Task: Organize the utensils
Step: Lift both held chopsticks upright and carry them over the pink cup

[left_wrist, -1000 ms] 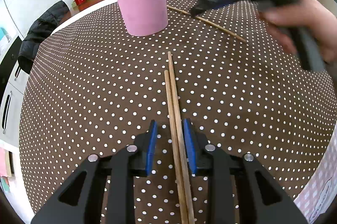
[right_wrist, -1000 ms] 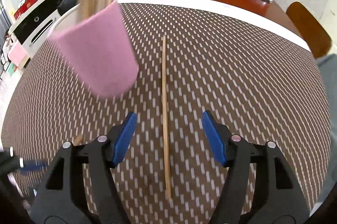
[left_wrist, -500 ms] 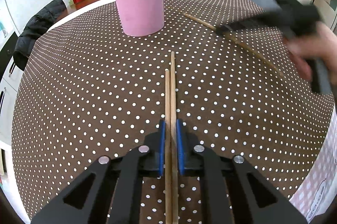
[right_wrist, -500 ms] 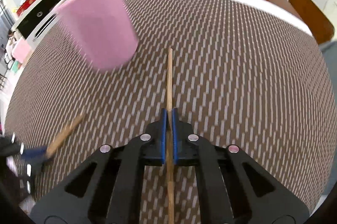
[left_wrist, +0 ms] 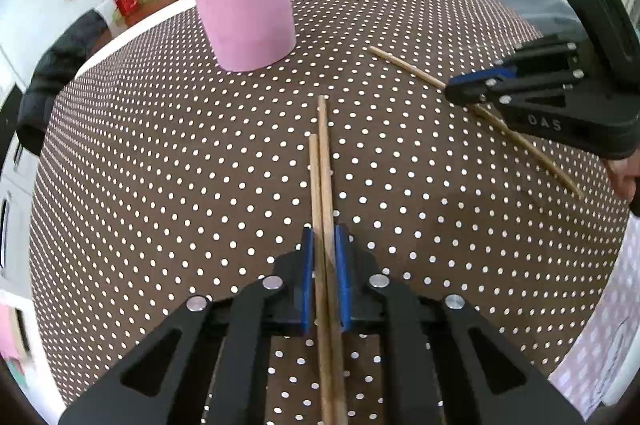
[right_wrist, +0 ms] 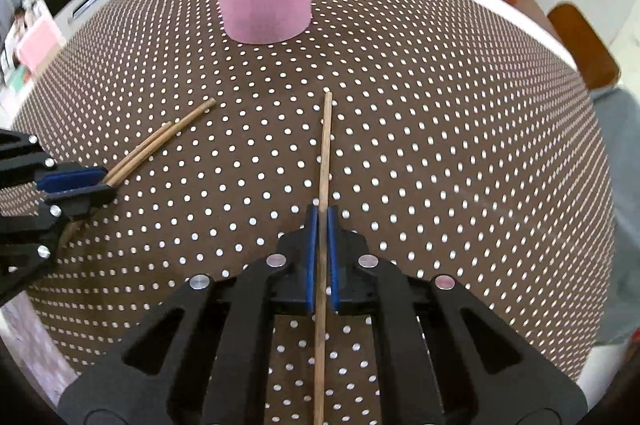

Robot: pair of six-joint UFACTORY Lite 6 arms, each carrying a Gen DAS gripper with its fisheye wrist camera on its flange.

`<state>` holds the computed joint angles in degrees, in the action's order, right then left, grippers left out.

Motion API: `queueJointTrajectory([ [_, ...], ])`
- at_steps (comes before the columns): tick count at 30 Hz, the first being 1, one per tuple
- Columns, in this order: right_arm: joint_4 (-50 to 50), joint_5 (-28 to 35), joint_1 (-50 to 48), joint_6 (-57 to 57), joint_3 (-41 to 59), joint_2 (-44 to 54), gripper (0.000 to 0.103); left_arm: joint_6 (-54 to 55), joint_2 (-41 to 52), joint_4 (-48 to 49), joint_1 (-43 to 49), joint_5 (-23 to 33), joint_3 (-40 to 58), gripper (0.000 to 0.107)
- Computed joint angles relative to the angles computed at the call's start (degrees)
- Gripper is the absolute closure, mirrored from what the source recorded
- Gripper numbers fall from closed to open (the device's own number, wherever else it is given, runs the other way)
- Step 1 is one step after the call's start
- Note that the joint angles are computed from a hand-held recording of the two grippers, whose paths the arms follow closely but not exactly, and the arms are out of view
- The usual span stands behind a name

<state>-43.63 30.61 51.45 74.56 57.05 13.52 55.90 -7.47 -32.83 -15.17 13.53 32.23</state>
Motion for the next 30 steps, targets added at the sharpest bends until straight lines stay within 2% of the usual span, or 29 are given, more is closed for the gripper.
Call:
queueJointTrajectory([
  [2,0.56,-2.07,-2.21,-2.22,0.73,0.76,0.098,0.93,-0.35,-1.04,-0.28,-0.57,-0.43,0.097],
  [3,0.39,-3.21,-1.89,-0.9,-0.51,-0.34,0.098,4.73,-0.54,-5.02,0.61,0.31,-0.59,0.097],
  [9,-12.22,-5.7,2.32,18.62,-10.29,-9.84,0.098,26.11,-6.99,-27.24,8.19,6.88,-4.97,0.097],
  [14,-26.64,-3.07,6.7,38.19,-16.27,-18.48,0.098,34.56,-14.6,-37.0,15.69,14.61,-7.22,0.097],
  [19,-36.34,2.79,11.2,50.44,-18.43,-23.34,0.098,42.27,-18.79,-45.54,23.3,23.27,-8.02,0.097],
  [24,-42.29,8.08,14.33,56.12,-19.94,-28.02,0.098,47.28,-21.53,-50.91,31.6,32.91,-6.94,0.097],
  [30,-52.66,6.5,8.62,60.51,-17.12,-29.29,0.098,48.87,-20.19,-60.25,30.26,35.25,-1.93,0.097],
])
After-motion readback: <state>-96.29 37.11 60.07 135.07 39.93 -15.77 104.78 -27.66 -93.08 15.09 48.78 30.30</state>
